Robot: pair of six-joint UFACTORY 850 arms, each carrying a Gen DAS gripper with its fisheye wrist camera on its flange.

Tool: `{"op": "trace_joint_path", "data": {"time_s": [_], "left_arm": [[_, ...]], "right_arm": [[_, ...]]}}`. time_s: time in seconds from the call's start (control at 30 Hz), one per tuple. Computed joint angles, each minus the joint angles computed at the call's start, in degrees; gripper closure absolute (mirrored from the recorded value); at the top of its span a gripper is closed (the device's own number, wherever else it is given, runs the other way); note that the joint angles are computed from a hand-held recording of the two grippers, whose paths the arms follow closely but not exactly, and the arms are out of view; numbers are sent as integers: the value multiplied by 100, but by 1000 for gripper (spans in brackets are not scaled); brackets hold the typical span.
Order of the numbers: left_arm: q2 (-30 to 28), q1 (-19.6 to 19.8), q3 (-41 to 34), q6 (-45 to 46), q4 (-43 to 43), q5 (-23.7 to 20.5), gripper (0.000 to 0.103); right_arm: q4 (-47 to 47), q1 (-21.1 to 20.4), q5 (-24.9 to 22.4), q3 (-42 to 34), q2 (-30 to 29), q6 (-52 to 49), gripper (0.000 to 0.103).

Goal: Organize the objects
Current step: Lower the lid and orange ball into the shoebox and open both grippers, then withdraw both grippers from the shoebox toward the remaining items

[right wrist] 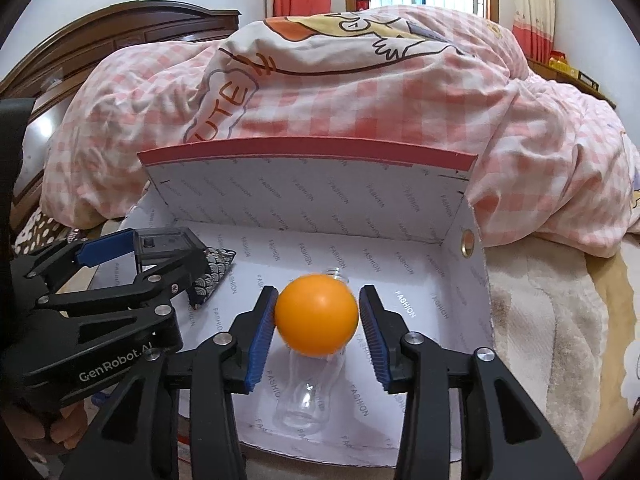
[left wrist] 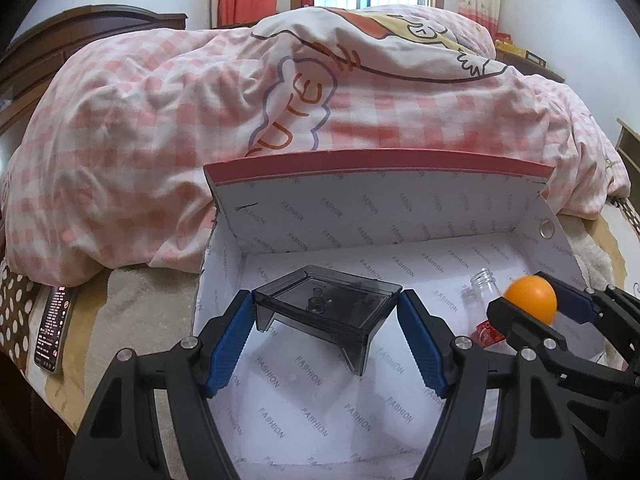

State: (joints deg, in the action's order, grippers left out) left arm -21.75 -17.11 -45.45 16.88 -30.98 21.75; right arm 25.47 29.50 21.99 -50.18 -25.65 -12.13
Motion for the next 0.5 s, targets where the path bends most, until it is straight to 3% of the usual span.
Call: {"op": "trace_joint_path", "data": {"time_s": [0.1, 0.17, 0.5], "left_arm": [[19, 31, -3, -89, 33, -70, 29], [50, 62, 16, -304, 225, -118, 29], [226, 21, 209, -301, 296, -51, 27]], "right_arm": [[72, 2, 65, 51, 46, -18, 40], [11, -2, 103, 96, 93, 76, 36], [0, 64, 206, 291, 271, 85, 36]]}}
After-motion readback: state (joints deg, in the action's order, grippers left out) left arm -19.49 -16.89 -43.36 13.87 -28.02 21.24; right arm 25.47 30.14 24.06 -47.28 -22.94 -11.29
